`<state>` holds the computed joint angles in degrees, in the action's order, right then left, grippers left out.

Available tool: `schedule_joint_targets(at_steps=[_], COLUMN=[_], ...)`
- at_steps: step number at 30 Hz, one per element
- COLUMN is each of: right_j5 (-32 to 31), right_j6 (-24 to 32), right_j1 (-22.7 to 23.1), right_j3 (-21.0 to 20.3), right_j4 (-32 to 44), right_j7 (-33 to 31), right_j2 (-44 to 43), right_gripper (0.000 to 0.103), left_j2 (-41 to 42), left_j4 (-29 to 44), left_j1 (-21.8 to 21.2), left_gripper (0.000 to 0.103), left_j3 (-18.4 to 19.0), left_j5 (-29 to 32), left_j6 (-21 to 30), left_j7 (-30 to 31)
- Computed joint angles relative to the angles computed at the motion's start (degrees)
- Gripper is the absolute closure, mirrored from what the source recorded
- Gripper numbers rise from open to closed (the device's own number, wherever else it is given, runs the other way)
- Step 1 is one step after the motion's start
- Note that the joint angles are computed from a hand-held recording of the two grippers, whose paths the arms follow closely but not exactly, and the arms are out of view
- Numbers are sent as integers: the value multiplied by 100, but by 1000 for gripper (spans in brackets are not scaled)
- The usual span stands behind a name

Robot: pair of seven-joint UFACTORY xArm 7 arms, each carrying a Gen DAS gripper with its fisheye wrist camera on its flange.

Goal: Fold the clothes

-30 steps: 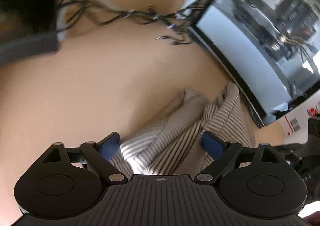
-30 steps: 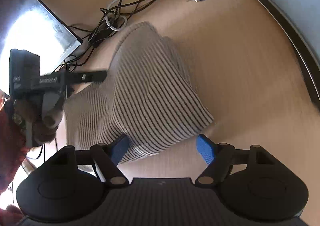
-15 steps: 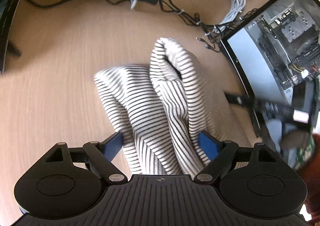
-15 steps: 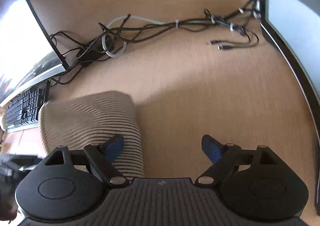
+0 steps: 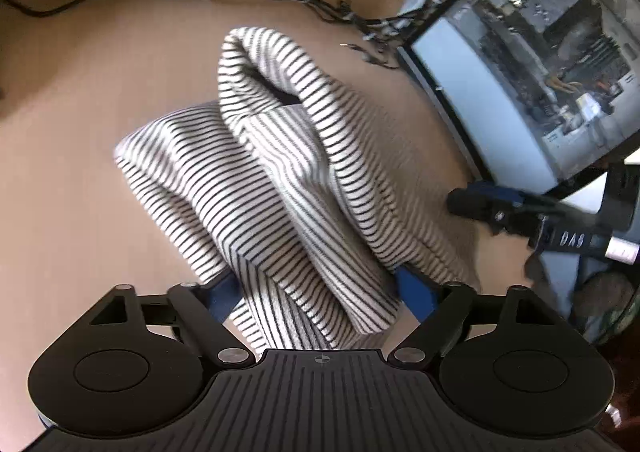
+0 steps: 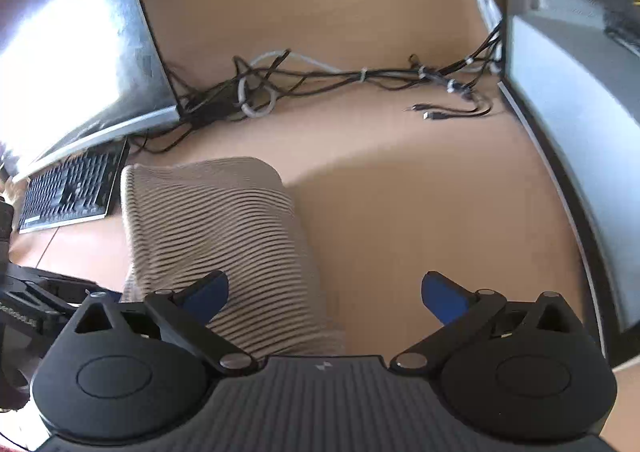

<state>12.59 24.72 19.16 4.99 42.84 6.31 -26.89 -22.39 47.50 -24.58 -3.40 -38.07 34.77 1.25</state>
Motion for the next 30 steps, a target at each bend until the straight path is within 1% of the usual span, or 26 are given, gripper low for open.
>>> schedule_joint_targets(at_steps=[2, 3, 7, 8, 10, 12, 13, 16, 18, 20, 22, 24, 25, 26, 27, 29, 30], right_j5=[-70, -88, 133, 111, -138, -411, -534, -964, -1316, -1519, -1899, -2046, -2048, -1964, -1984, -2253, -2454], right_j6=[-115, -179, -391, -440, -547, -643, -678, -906, -975, -822, -604, -484, -364, -218, -220, -466, -563], right_j1=[-115, -147, 118, 105, -89, -265, -321, -386, -362, -283, -526, -522, -451, -310, -251, -314, -399], right_j3=[87, 104, -159, -139, 81, 288, 376, 648, 844, 963, 1300, 1319, 1250, 1095, 1018, 1048, 1124], right_j4=[-72, -102, -242, -264, -293, -305, -293, -305, -309, -279, -222, -144, -64, 42, 48, -103, -190], right_j7=[193, 276, 92, 85, 213, 371, 447, 525, 447, 440, 839, 1078, 1094, 984, 907, 858, 834], right_j2=[-95, -137, -301, -326, -348, -356, -335, -222, -82, 107, 240, 314, 362, 398, 352, 140, 24], right_gripper=[0, 0, 0, 0, 0, 0, 0, 0, 0, 0, 0, 0, 0, 0, 0, 0, 4], left_j2=[258, 344, 222, 91, -180, -513, -665, -987, -1010, -915, -815, -777, -758, -741, -745, -762, -771], left_j4=[201, 271, 210, 121, -60, -288, -388, -545, -548, -460, -370, -379, -382, -386, -397, -421, -430], left_j1=[-161, -172, -93, -59, 7, 313, 495, 1266, 1397, 1390, 1361, 1237, 1175, 1112, 1053, 963, 931], left_gripper=[24, 23, 22, 21, 19, 18, 15, 14, 15, 20, 25, 29, 31, 31, 32, 34, 35], left_j3=[26, -23, -252, -262, -252, -485, -629, -1275, -1400, -1471, -1526, -1465, -1434, -1400, -1345, -1260, -1228], left_j5=[-322, -324, 104, 190, 321, 892, 1240, 2437, 2776, 3113, 3436, 3631, 3728, 3819, 3876, 3963, 3996], left_j6=[-82, -96, -24, -20, -77, -260, -342, -478, -456, -284, -109, -54, -25, 4, 22, 60, 79], left_j7=[124, 146, -22, -102, -273, -883, -1250, -2559, -3009, -3218, -3414, -3510, -3557, -3603, -3638, -3686, -3704])
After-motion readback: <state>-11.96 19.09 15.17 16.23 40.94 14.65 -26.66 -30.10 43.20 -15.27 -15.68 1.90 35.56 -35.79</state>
